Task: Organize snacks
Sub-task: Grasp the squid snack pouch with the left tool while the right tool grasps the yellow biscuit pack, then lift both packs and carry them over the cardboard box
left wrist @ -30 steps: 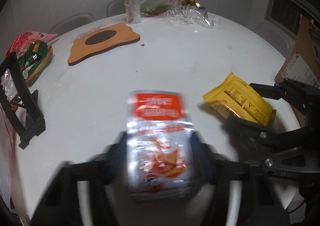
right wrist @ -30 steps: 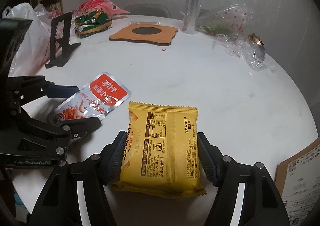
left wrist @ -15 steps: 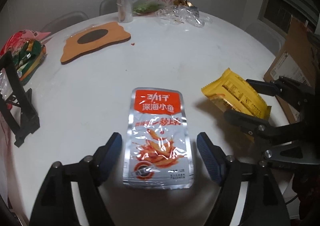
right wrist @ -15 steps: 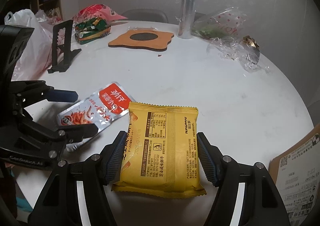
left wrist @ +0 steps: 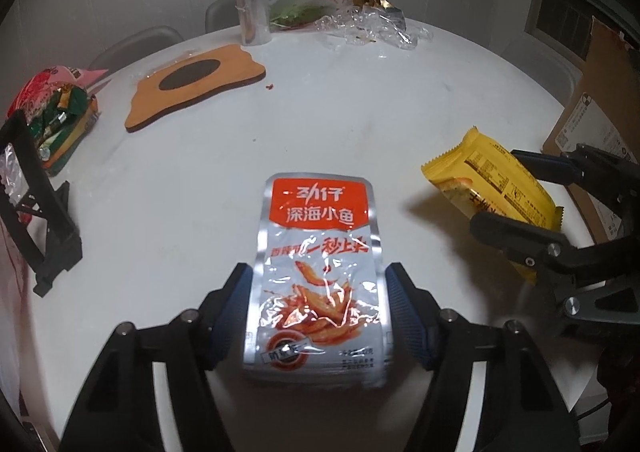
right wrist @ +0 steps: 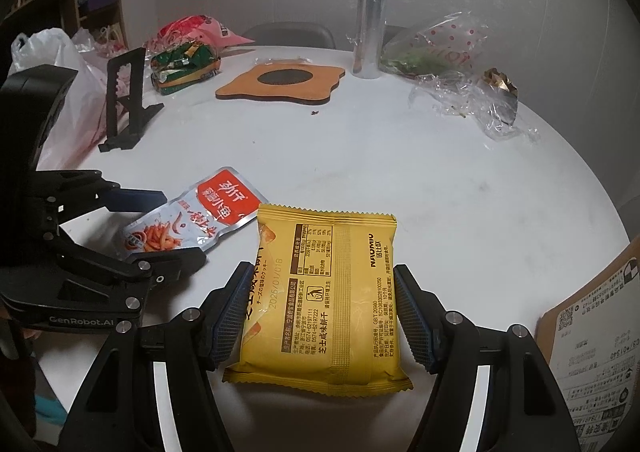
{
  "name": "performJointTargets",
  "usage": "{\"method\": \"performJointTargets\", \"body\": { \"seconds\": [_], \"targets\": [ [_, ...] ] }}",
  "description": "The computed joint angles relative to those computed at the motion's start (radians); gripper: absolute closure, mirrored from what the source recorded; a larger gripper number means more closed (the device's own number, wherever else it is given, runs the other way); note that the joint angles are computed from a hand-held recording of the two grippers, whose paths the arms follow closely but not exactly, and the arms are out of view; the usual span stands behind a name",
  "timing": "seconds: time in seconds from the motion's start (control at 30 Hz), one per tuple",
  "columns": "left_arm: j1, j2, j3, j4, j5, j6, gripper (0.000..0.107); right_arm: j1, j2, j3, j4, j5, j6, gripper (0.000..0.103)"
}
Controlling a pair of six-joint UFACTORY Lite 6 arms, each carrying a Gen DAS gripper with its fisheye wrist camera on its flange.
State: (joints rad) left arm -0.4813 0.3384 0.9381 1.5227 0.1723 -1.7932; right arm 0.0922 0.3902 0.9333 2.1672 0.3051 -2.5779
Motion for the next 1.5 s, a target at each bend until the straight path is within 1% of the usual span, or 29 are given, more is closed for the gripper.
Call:
{"method": "performJointTargets", "body": {
  "seconds": [0.03,0.13,0.2,0.37,0.47,0.57,0.7,0.77,0.87,0.9,0.93,1.0,1.03,1.1,1.17,1.2,1.23,1.3,1.33,1.4,1.47,1.5],
  "targets": [
    [0.002,-0.003,-0.002,0.003,-0.002,-0.002,0.042,0.002,-0.002,0.000,0.005,-0.002,-0.003,0.037],
    [0.011,-0.023,-0.022,0.119,-0.016,-0.118,0.042,0.008,-0.016,-0.007,0.011,-0.004,-0.004,0.037],
    [0.005,-0.041,-0.043,0.220,-0.007,-0.227,0.042,0.013,-0.031,-0.014,0.015,-0.007,-0.003,0.037],
    [0.016,-0.091,-0.084,0.361,-0.004,-0.365,0.042,0.036,-0.084,-0.043,0.042,-0.021,-0.015,0.037],
    [0.023,-0.142,-0.114,0.393,0.004,-0.396,0.042,0.046,-0.134,-0.066,0.028,-0.025,0.010,0.037],
    [0.025,-0.228,-0.157,0.383,0.015,-0.381,0.042,0.048,-0.211,-0.100,-0.006,-0.023,0.054,0.037],
    [0.026,-0.364,-0.187,0.224,0.022,-0.216,0.042,0.058,-0.355,-0.154,-0.126,-0.031,0.177,0.037],
    [0.021,-0.414,-0.185,0.152,0.025,-0.140,0.042,0.055,-0.454,-0.188,-0.209,-0.037,0.259,0.037],
    [-0.024,-0.491,-0.149,-0.080,0.066,0.105,0.042,0.019,-0.616,-0.232,-0.401,-0.018,0.439,0.037],
    [-0.040,-0.514,-0.128,-0.170,0.076,0.203,0.042,-0.004,-0.661,-0.242,-0.464,0.002,0.496,0.037],
    [-0.059,-0.524,-0.105,-0.221,0.090,0.259,0.042,-0.047,-0.725,-0.253,-0.564,0.043,0.586,0.037],
    [-0.118,-0.532,-0.041,-0.280,0.135,0.332,0.042,-0.126,-0.802,-0.260,-0.679,0.120,0.683,0.037],
    [-0.144,-0.525,-0.007,-0.297,0.152,0.355,0.042,-0.193,-0.844,-0.263,-0.724,0.178,0.713,0.037],
    [-0.202,-0.490,0.084,-0.334,0.177,0.401,0.042,-0.304,-0.894,-0.265,-0.754,0.265,0.722,0.037],
    [-0.247,-0.432,0.186,-0.372,0.180,0.442,0.042,-0.471,-0.927,-0.257,-0.766,0.387,0.709,0.037],
    [-0.273,-0.401,0.233,-0.373,0.188,0.447,0.042,-0.523,-0.927,-0.249,-0.768,0.423,0.704,0.037],
    [-0.296,-0.374,0.276,-0.379,0.195,0.461,0.042,-0.612,-0.914,-0.236,-0.764,0.482,0.684,0.037],
    [-0.341,-0.295,0.396,-0.432,0.198,0.538,0.042,-0.724,-0.881,-0.212,-0.762,0.546,0.657,0.037],
    [-0.353,-0.251,0.461,-0.483,0.195,0.600,0.042,-0.787,-0.849,-0.195,-0.758,0.574,0.636,0.037],
    [-0.396,-0.146,0.606,-0.580,0.200,0.721,0.042,-0.855,-0.795,-0.173,-0.752,0.593,0.604,0.037],
    [-0.430,-0.048,0.736,-0.674,0.216,0.839,0.042,-0.900,-0.729,-0.158,-0.735,0.580,0.551,0.037],
    [-0.449,0.026,0.832,-0.752,0.231,0.933,0.042,-0.913,-0.692,-0.146,-0.731,0.571,0.532,0.037]
  ]
}}
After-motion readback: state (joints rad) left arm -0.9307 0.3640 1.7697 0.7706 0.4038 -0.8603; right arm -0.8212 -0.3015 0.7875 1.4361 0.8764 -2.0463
